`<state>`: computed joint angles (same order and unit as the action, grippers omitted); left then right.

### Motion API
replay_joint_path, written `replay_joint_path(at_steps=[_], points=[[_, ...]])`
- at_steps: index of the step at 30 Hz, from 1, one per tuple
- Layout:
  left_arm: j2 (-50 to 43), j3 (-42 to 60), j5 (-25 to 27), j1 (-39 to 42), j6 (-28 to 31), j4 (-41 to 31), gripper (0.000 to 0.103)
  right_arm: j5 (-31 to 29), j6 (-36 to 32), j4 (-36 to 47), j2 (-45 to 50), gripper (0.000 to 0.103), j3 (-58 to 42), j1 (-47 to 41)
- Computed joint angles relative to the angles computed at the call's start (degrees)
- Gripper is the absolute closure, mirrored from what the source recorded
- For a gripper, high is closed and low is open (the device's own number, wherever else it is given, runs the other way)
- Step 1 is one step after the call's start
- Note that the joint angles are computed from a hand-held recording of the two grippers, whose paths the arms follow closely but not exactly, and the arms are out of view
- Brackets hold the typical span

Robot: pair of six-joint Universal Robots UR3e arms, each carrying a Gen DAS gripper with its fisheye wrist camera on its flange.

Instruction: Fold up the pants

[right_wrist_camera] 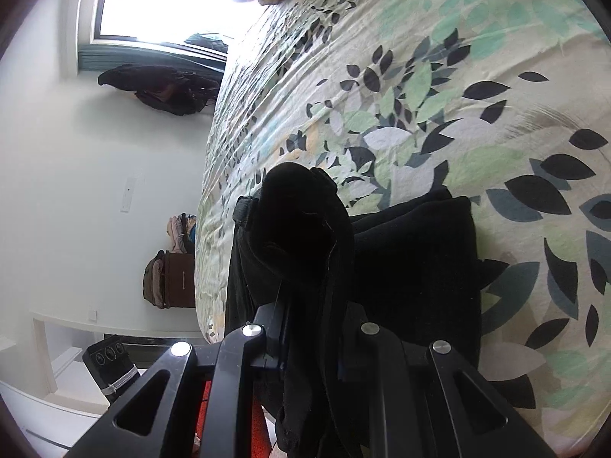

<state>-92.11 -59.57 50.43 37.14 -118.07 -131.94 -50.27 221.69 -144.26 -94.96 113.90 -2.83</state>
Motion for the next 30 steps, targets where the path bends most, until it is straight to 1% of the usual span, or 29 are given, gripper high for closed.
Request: replay_joint_path(at_steps=[3, 8, 9, 11, 12, 13, 14, 15, 16, 18, 19, 20, 21, 23, 24, 25, 26, 27, 28, 29, 30], points=[[0.7, -0.7, 0.9, -0.3, 0.4, -0.2, 0.020, 1.3, -1.3, 1.0, -1.5, 0.085, 1.5, -1.3], [1.4, -2.1, 1.8, -1.0, -0.2, 1.1, 0.020, 0.7, -3.4, 1.7, -1.2, 0.083, 3.0, -2.3], [1.7, -2.5, 1.9, -1.2, -0.3, 1.7, 0.020, 0.4, -4.0, 1.9, -1.3, 0.082, 3.2, -2.4], [2.6, -3.6, 2.2, -1.5, -0.6, 4.0, 0.020, -2.0, -5.7, 5.4, -2.1, 0.070, 2.4, -2.2], [3.1, -4.2, 2.3, -1.6, -0.8, 5.5, 0.020, -3.8, -6.0, 7.9, -3.8, 0.057, 2.3, -2.2], [3.8, -5.2, 2.4, -1.8, -1.3, 8.0, 0.020, -5.1, -6.3, 9.9, -5.7, 0.046, 2.6, -2.7], [4.7, -6.6, 2.5, -2.0, -2.2, 11.5, 0.020, -6.5, -6.4, 11.8, -8.2, 0.044, 3.1, -3.4], [5.5, -8.5, 2.7, -2.2, -3.4, 16.1, 0.020, -10.4, -6.0, 14.8, -10.8, 0.040, 2.1, -3.0], [6.9, -11.1, 3.1, -2.7, -4.9, 21.5, 0.020, -15.3, -5.6, 18.2, -12.8, 0.039, 0.0, -1.9], [9.4, -16.6, 3.7, -4.3, -7.3, 32.1, 0.018, -23.2, -4.8, 23.2, -14.8, 0.039, -5.3, 1.9], [10.2, -19.1, 3.6, -5.2, -7.6, 36.2, 0.018, -26.0, -4.3, 23.8, -14.6, 0.039, -8.2, 4.7], [11.2, -21.8, 3.6, -6.1, -7.7, 40.1, 0.018, -27.5, -4.0, 23.2, -13.7, 0.039, -10.8, 7.9], [12.4, -24.9, 4.0, -7.7, -8.2, 44.4, 0.018, -28.6, -3.7, 21.9, -11.2, 0.039, -13.9, 11.5], [14.2, -30.2, 4.1, -10.4, -7.5, 49.7, 0.017, -32.3, -3.3, 19.3, -3.8, 0.039, -21.0, 20.2], [14.8, -32.8, 5.2, -12.2, -7.1, 52.2, 0.013, -32.4, -3.5, 17.2, -0.5, 0.040, -22.9, 23.3], [15.0, -35.8, 7.3, -14.6, -6.9, 55.3, 0.013, -31.3, -4.0, 15.0, 2.7, 0.044, -23.9, 25.3], [14.7, -38.1, 10.1, -17.1, -7.3, 57.5, 0.013, -31.5, -3.4, 14.2, 5.0, 0.045, -23.7, 27.3], [13.5, -39.3, 13.2, -19.5, -7.2, 57.5, 0.013, -32.4, -1.8, 14.3, 6.5, 0.045, -22.4, 28.7], [12.8, -40.4, 15.4, -21.0, -6.5, 56.7, 0.013, -34.1, 0.7, 15.0, 6.2, 0.065, -19.4, 29.3], [13.9, -43.0, 16.7, -21.7, -5.9, 58.2, 0.013, -35.7, 3.2, 12.8, 4.1, 0.077, -14.2, 29.4], [16.9, -46.0, 16.2, -20.7, -4.8, 59.9, 0.013, -36.5, 5.4, 11.2, 1.2, 0.094, -9.6, 29.0]])
